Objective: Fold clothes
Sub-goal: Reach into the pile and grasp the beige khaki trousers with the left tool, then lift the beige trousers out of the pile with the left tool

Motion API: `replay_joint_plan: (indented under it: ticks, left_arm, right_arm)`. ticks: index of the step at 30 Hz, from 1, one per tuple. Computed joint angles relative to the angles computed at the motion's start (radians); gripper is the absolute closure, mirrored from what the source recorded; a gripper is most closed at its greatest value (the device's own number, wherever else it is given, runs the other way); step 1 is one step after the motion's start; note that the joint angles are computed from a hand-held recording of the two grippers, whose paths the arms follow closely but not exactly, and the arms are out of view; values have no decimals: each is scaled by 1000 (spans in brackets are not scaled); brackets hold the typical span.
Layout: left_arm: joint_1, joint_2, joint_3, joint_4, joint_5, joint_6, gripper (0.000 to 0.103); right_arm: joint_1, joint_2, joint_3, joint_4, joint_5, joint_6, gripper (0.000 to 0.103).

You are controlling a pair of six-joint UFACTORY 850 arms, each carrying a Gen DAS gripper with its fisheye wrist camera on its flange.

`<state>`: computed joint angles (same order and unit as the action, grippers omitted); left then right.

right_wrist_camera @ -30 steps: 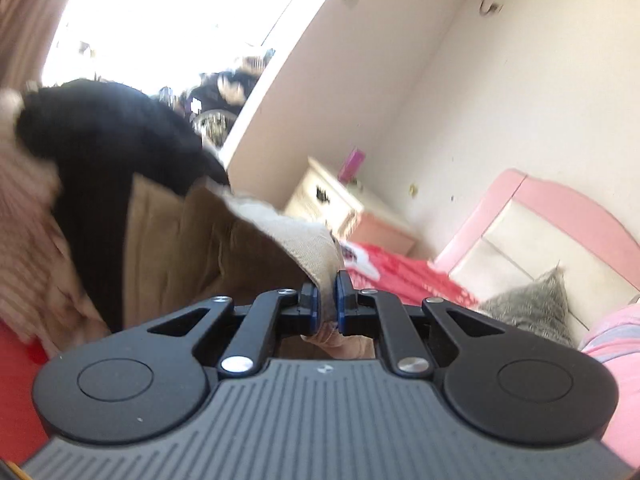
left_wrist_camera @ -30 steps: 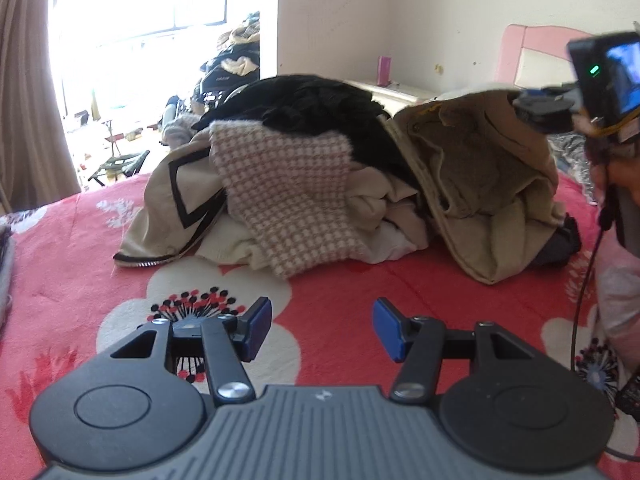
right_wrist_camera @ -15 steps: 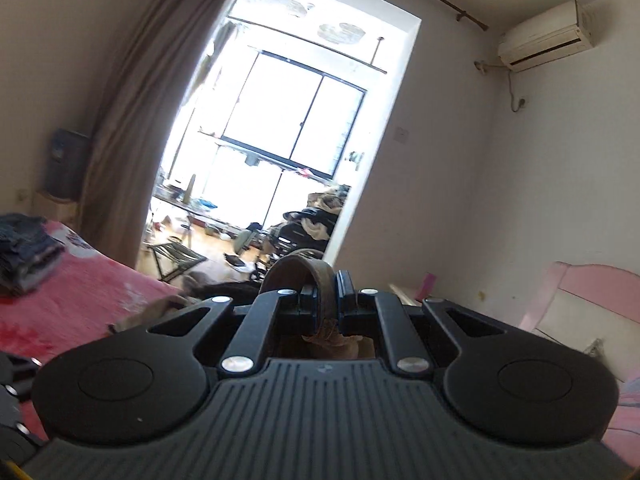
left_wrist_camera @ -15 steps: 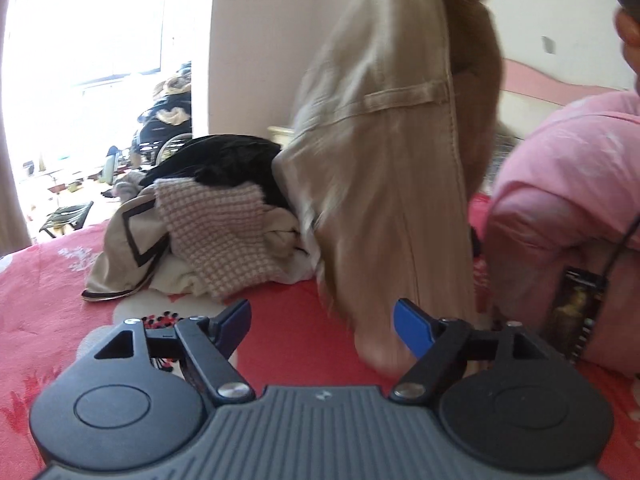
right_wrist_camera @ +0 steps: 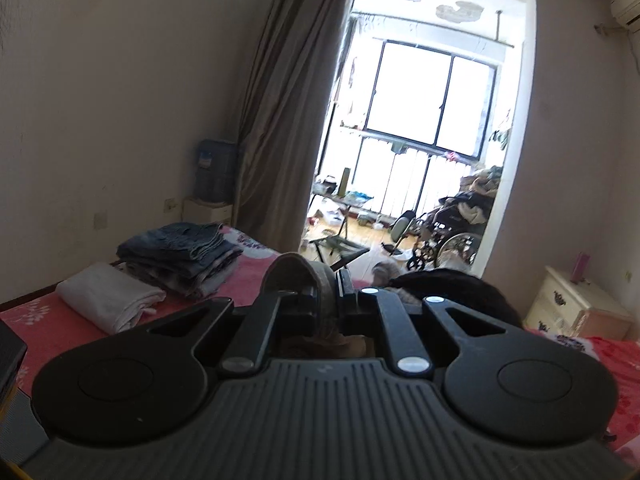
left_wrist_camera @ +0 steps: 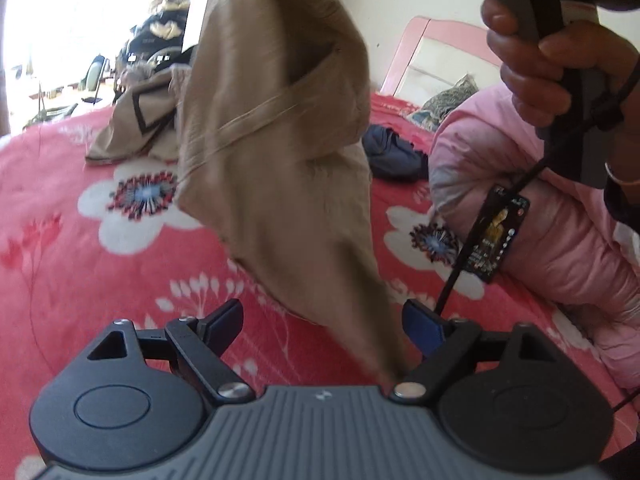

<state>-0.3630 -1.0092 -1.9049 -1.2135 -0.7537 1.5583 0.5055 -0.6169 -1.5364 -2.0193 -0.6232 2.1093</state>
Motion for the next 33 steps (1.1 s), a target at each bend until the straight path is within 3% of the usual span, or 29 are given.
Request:
replay_joint_plan:
  ticks: [3, 6, 12, 17, 20, 24, 27, 28, 29, 33]
  left_arm:
    - [-5, -19, -5, 47, 71, -54, 17]
    - [-4, -52, -39, 135, 108, -152, 22]
    - [17, -166, -195, 297, 49, -382, 31]
    - [26, -266, -350, 352, -46, -521, 41]
    - [15, -296, -391, 372, -86, -541, 41]
    - [1, -276, -342, 361, -60, -527, 43]
    - [1, -280, -348, 365, -97, -564, 67]
    - [1, -283, -355, 370, -113, -571, 85]
    - [1, -285, -361, 376, -129, -577, 95]
    - [-9, -209, -242, 333, -47, -505, 96]
  right_arm:
    - [1, -59, -70, 65, 112, -86, 96]
    - [3, -98, -128, 141, 148, -197, 96]
    - [-9, -107, -149, 169, 183, -228, 96]
    - [-16, -139, -177, 177, 200, -209, 96]
    - [-19, -153, -182, 155, 199, -163, 96]
    - [-20, -165, -181, 101, 178, -75, 96]
    - [-16, -177, -183, 65, 147, -1, 96]
    - [-15, -179, -182, 51, 137, 28, 96]
    - [-13, -180, -178, 36, 126, 56, 96]
    - [0, -172, -149, 6, 61, 103, 96]
